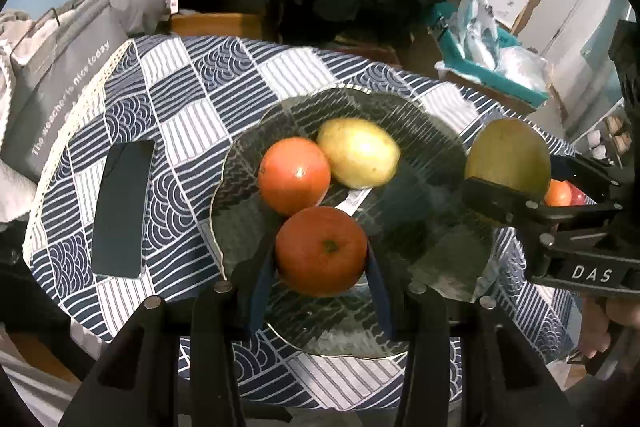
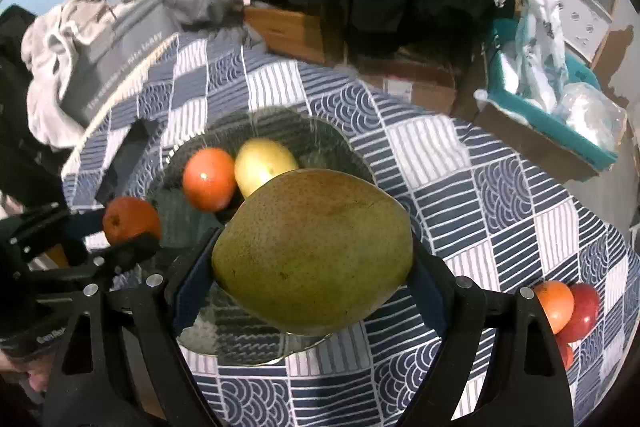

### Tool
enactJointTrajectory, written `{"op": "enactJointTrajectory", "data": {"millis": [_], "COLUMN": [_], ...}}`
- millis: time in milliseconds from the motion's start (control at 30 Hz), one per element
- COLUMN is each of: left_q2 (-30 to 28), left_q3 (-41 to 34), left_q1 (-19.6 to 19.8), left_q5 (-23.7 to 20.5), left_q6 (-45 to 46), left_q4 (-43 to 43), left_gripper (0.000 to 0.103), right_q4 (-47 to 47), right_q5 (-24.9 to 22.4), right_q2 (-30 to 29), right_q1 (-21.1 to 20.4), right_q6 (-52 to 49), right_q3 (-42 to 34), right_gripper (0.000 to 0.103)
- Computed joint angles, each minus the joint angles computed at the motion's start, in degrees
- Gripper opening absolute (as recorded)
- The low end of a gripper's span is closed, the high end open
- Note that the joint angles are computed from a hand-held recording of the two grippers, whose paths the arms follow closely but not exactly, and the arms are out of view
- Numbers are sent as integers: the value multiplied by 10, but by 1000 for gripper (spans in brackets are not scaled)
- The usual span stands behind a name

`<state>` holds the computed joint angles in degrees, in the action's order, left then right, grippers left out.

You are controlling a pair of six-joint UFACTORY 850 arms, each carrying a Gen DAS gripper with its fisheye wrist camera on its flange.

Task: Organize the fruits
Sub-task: 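Carry the tangerine with the left tool while the right tool carries the mango over the glass bowl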

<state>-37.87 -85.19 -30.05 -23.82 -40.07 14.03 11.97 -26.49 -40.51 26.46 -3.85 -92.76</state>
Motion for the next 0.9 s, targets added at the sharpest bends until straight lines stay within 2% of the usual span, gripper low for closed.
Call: {"op": "enactJointTrajectory", "data": {"millis": [133, 533, 800, 833, 867, 900], "left_q2": [-14, -41, -51, -51, -49, -48], "left_q3": [-8, -23, -30, -29, -28, -27], "left_q1": [5, 6, 6, 7, 7, 6], "left_q5": [-11, -43, -60, -59, -57, -55], "left_q6": [26, 37, 39, 38, 35, 28], "left_q4": [-35, -45, -44, -43, -40, -32], "left_gripper": [45, 45, 47, 53, 64, 69], "right_q4": [-20, -47, -6, -7, -5, -1], "right_q5": [-15, -34, -51, -53, -59, -62], "right_q2": [-16, -42, -50, -52, -54, -55], "right_q1": [2, 12, 11, 12, 12, 13], "right_q6": [8, 9, -32, -34, -38, -41], "right_q3": [-10, -28, -34, -34, -37, -37], "right_gripper": [85, 86, 85, 85, 85, 85]}}
